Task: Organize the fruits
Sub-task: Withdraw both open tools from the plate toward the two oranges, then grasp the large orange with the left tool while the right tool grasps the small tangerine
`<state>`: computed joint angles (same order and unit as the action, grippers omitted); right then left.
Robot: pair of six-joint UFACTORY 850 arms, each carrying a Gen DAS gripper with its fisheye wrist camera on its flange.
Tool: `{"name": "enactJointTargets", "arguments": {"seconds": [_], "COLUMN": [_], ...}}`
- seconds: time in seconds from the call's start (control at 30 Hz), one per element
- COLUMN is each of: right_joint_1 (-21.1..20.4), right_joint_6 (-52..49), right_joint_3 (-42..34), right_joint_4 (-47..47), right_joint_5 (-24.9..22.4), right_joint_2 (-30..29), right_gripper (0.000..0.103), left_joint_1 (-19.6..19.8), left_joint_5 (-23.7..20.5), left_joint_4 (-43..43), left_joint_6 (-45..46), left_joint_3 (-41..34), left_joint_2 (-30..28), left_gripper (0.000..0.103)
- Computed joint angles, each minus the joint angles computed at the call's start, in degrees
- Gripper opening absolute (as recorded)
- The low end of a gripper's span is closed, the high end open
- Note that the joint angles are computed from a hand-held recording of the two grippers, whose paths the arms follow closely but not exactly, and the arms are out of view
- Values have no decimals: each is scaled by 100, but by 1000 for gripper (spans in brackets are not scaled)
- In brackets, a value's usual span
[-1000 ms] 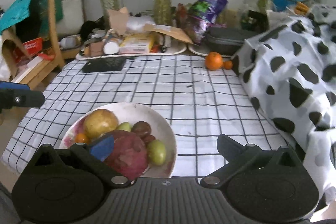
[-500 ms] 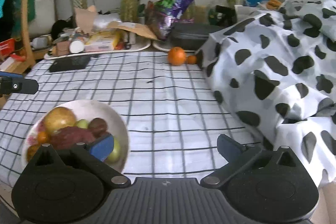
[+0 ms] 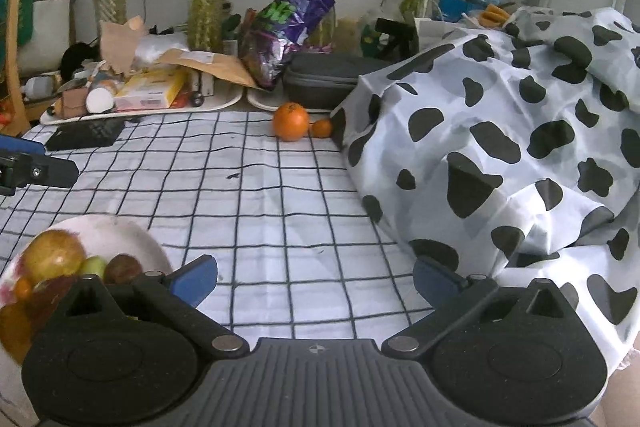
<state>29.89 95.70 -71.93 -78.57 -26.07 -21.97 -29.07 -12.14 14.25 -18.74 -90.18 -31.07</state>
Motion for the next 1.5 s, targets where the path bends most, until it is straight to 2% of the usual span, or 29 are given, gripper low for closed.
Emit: {"name": "enactJointTargets", "arguments": {"seconds": [0.17,0.43,0.77,0.97,1.1,1.37,1.5], "right_joint_1": [-121,-293,-547,-726,-805,-1015,-1124], "right_joint_6": [54,-165,-894,-1305,-1620,-2430,-2906], "right_joint_3": [-192,-597,-1104,-1430,-1697,-2336,-2669], "right_joint_4": [45,314,868,1372,1707,2428,3026], "right_joint_5": [96,115,279,465,579,905,988], "right_joint_2": [-170,-463,-829,-1041,-1221,-1674,-1906], "right_gripper": [103,103,103,103,103,103,103], "left_joint_1": [-43,-54,-30,28,83,146,134], "left_joint_5": [-57,-138,-32,-236,-382,-889,-1448], "left_joint_4": [470,137,-1360,-2226,-2461,-2966,-2627], "left_joint_6": [-390,41,1753,2702,2958,3623,3446], "left_joint_3": [-275,-793,-1587,-2194,-2663,-4229,-5641], "left_joint_2": [-196,-576,-1195,-1659,-1987,-3010,-3869], "left_gripper": [68,68,68,68,68,68,68]}}
